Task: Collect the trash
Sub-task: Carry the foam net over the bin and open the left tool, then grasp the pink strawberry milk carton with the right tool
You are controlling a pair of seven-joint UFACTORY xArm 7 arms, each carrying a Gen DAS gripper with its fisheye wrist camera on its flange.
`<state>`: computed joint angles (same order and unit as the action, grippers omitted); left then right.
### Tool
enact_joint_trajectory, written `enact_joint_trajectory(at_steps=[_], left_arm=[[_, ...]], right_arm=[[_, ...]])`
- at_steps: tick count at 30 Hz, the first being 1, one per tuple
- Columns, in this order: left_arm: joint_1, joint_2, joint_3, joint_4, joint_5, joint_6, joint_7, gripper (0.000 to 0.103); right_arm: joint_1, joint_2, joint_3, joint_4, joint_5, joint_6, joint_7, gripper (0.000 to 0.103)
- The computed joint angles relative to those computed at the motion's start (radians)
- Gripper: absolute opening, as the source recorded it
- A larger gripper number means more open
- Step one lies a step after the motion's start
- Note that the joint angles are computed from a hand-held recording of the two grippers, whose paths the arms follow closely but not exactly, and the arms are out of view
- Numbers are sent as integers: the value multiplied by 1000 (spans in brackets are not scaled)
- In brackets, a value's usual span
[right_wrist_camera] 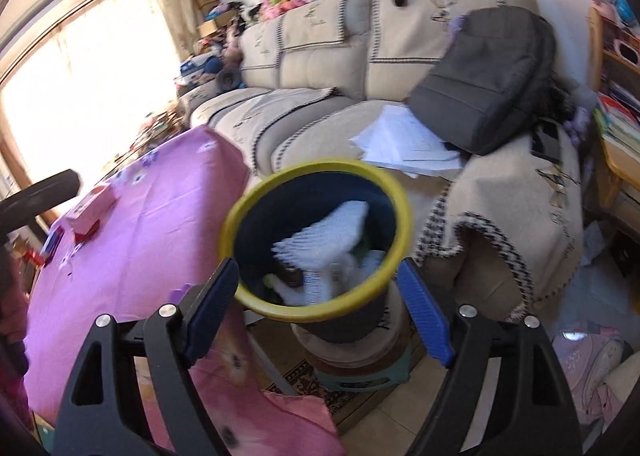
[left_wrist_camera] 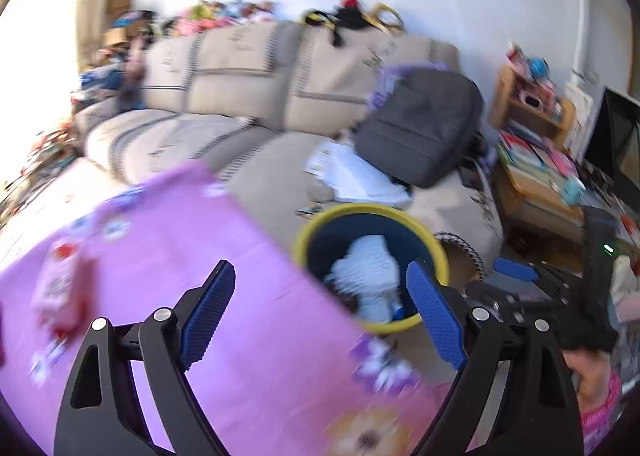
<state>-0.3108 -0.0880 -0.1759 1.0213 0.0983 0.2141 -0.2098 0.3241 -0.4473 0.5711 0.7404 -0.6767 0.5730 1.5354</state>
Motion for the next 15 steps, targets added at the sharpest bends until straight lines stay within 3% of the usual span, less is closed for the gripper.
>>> enact_joint_trajectory(at_steps=[3,7,10,15], left_arm=[[71,-198,8,-187,23,-37,-68,91],[282,-470,-57,-393,122,-18,-215,91],[340,-625,-12,-497,119,29,-220,92],[378,-757,93,-590,93,79,-139,92]], right_arm=[[-27,135,47,129,-81,-7,14,81],[-6,408,109,392,-279,33,51,82],[88,642,107,628,-421,77,49,82],[314,975,41,1049,-510,177,-36,82]])
